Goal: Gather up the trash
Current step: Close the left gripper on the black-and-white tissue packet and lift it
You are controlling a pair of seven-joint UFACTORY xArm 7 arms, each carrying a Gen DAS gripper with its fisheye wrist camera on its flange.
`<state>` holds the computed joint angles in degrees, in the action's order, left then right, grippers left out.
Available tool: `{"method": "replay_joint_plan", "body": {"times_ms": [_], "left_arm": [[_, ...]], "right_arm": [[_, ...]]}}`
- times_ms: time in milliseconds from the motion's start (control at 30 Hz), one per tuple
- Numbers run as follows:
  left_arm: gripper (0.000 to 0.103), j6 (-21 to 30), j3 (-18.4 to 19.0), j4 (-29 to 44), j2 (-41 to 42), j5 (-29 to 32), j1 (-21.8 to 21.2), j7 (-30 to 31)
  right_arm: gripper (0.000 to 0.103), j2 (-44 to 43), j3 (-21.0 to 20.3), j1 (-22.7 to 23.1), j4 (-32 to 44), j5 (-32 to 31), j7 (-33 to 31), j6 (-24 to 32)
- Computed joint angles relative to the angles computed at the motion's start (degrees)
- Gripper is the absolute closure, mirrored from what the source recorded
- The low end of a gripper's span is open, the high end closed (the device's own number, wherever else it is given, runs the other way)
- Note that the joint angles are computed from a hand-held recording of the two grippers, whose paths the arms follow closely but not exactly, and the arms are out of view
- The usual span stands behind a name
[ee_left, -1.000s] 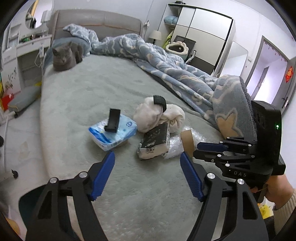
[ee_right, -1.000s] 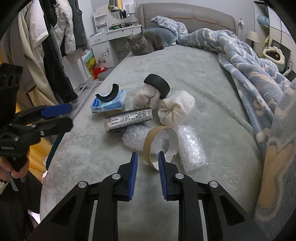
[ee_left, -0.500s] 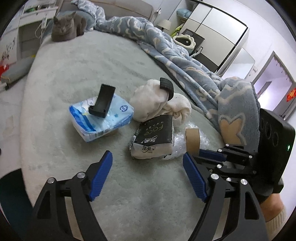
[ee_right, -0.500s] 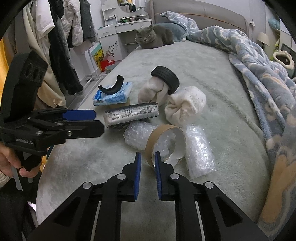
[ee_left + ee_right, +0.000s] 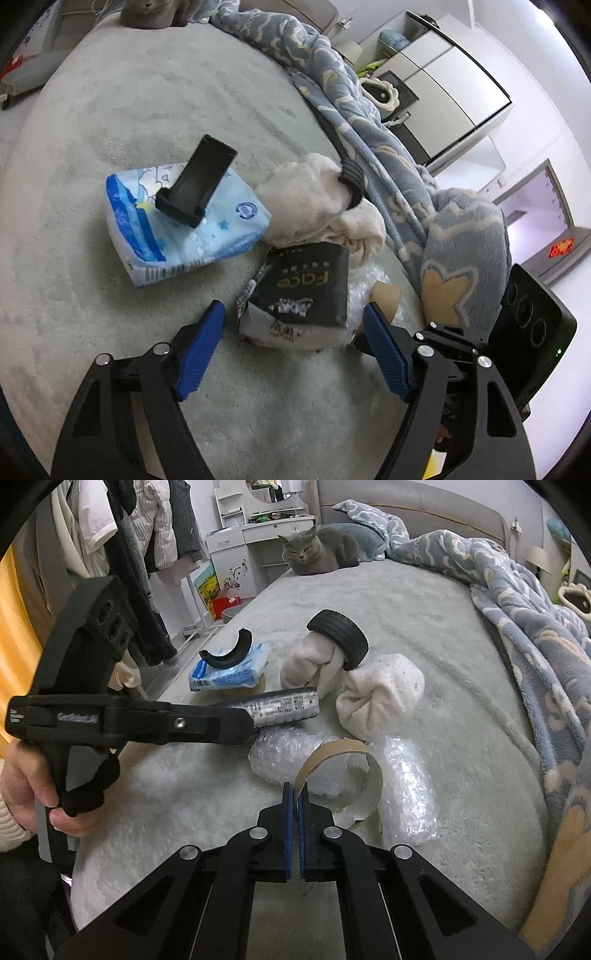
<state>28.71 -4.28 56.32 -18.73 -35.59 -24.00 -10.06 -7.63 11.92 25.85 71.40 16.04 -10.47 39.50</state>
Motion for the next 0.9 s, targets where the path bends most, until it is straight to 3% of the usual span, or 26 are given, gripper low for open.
{"method": "replay_joint_plan", "body": {"times_ms": [233,500,900], "left_arm": [[0.048,0.77,-1.52,1.24,0.77,5.44,1.20,-1.58],[0.050,-0.16,-2.62,0.83,-1.46,11.75,2.08,-3.05],[0.050,1.89,-4.82,-2.02,-9.56,22.06,4.02,-6.65]], "right_arm": [[0.101,0.38,-1.37,0.12,0.41,8.25,-3.18,0.38],[0.101,-1.22,-1.97,-0.22,-0.09,14.13,-3.30,-1.24],[0.101,-3.96,-0.32,1.20,-1.77,10.05,4.16,-6.80]]}}
